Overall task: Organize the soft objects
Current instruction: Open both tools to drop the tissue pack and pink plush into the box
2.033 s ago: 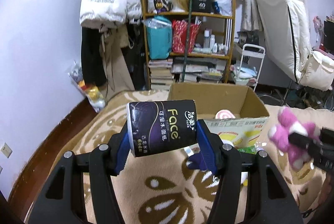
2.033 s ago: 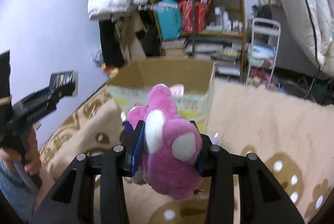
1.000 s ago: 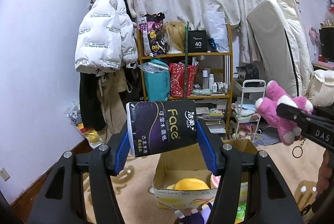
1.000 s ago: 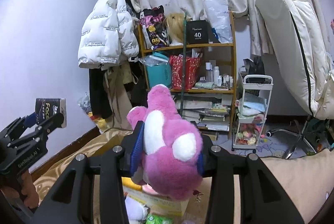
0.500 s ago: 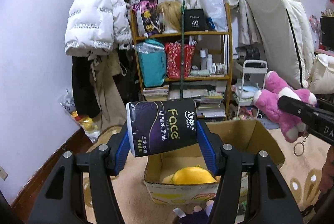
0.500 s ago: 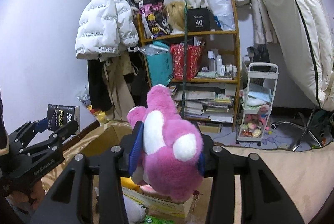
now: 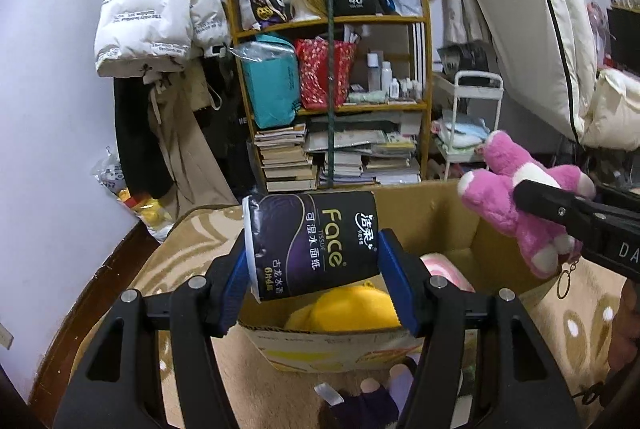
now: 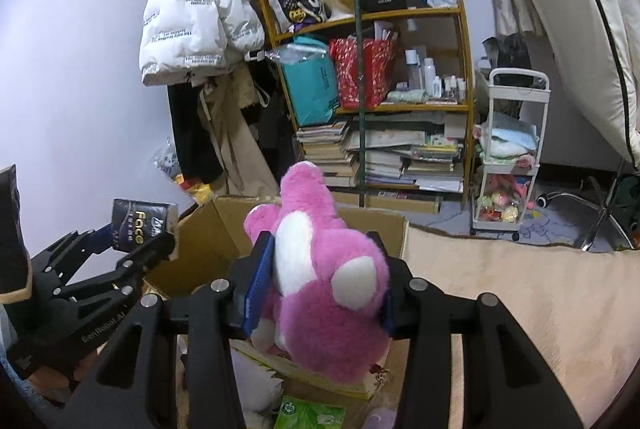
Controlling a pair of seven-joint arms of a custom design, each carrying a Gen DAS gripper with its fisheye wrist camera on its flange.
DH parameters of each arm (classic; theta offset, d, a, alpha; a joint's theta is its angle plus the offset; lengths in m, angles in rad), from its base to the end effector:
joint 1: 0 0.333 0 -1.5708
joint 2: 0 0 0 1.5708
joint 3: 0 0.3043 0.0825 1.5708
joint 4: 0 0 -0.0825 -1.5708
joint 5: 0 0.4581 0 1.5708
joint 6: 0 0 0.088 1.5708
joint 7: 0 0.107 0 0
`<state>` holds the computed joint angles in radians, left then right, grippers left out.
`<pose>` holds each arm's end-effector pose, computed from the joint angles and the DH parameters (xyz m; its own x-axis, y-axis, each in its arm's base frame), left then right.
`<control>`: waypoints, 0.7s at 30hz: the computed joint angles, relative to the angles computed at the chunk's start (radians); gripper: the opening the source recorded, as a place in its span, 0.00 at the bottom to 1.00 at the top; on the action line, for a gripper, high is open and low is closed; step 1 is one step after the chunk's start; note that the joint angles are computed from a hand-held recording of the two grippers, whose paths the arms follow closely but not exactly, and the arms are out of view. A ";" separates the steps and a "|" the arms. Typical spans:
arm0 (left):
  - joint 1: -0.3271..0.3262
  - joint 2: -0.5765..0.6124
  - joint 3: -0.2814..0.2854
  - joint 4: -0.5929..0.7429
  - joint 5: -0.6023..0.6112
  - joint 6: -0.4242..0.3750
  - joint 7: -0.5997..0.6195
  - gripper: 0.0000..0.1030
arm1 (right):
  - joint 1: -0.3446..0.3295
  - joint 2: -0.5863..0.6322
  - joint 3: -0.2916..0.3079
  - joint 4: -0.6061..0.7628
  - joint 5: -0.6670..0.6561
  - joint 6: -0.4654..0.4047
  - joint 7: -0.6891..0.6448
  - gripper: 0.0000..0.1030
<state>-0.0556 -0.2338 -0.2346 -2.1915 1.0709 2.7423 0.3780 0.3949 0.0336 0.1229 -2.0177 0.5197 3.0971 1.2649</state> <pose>0.5600 -0.2098 0.5133 0.0933 -0.9897 -0.1084 -0.5154 0.0451 -0.8558 0.6018 0.2944 0.5086 0.4082 -0.8910 -0.1986 -0.5312 -0.0549 -0.8455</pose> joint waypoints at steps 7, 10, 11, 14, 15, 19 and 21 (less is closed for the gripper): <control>-0.013 0.010 0.000 0.000 -0.033 -0.011 0.042 0.72 | -0.004 -0.002 0.003 0.002 0.041 -0.054 -0.026 0.50; -0.017 0.009 0.001 -0.001 -0.046 -0.022 0.050 0.81 | -0.007 -0.008 0.005 -0.001 0.080 -0.063 -0.052 0.50; -0.016 0.008 -0.001 0.000 -0.044 -0.026 0.047 0.83 | -0.008 -0.010 0.006 0.001 0.106 -0.073 -0.070 0.50; -0.020 0.001 -0.001 -0.004 -0.056 -0.043 0.054 0.90 | -0.009 -0.021 0.007 -0.002 0.166 -0.081 -0.116 0.52; -0.022 -0.003 -0.001 -0.005 -0.064 -0.054 0.058 0.92 | -0.009 -0.025 0.006 -0.004 0.166 -0.082 -0.115 0.54; -0.023 -0.025 -0.002 -0.019 -0.078 -0.076 0.061 0.94 | -0.008 -0.042 0.003 -0.018 0.180 -0.081 -0.114 0.71; -0.027 -0.035 0.000 -0.025 -0.100 -0.083 0.076 0.95 | -0.008 -0.056 0.001 -0.029 0.189 -0.080 -0.111 0.80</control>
<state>-0.0825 -0.2688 -0.2346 -2.2162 0.9706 2.6598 0.4542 0.3869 -0.0225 0.1241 -2.0469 0.7085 3.0174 1.1535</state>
